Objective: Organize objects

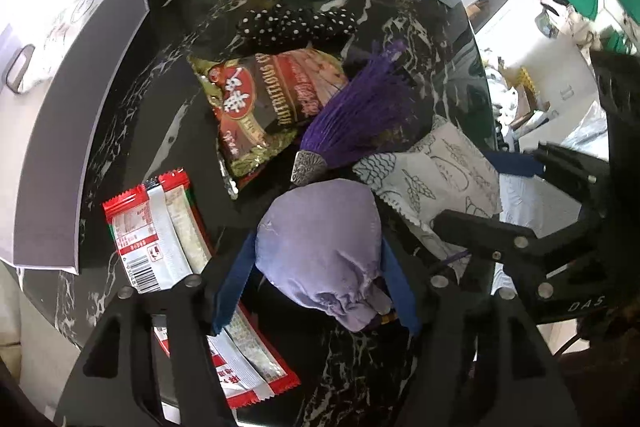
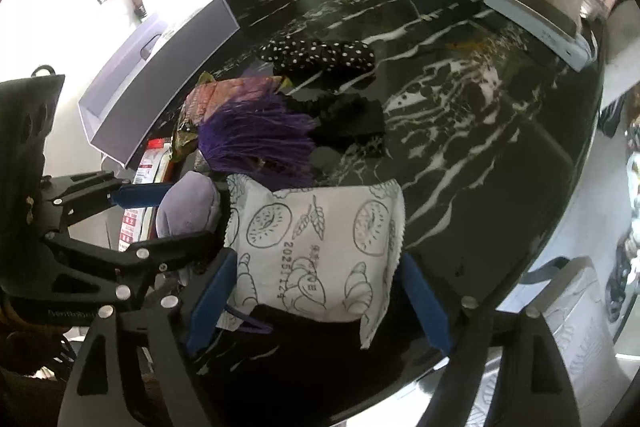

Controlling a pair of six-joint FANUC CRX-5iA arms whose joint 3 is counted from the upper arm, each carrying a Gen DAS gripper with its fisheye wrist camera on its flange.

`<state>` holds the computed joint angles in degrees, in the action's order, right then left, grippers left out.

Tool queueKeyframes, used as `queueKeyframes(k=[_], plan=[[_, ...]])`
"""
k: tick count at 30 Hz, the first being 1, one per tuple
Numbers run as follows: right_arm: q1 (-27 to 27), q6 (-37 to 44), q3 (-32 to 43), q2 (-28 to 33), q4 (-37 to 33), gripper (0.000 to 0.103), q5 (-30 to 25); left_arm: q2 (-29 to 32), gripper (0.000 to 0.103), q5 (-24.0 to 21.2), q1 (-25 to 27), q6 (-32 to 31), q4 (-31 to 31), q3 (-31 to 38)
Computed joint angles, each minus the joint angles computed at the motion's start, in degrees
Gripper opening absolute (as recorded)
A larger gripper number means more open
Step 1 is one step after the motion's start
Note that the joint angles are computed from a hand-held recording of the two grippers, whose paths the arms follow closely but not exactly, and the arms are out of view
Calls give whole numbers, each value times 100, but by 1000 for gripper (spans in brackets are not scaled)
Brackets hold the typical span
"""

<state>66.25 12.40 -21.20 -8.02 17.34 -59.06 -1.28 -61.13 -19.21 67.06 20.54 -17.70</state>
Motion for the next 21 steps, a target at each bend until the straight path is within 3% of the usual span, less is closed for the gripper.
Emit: queueKeyframes(k=[11, 17, 21], plan=[[-224, 188, 20, 40, -352, 88, 319, -98, 58, 206, -92, -173, -208, -49], [-79, 309, 75, 97, -143, 66, 270, -140, 51, 192, 0, -205, -11, -152], [-75, 187, -1, 8, -125, 62, 393, -134, 50, 57, 62, -143, 107, -149]])
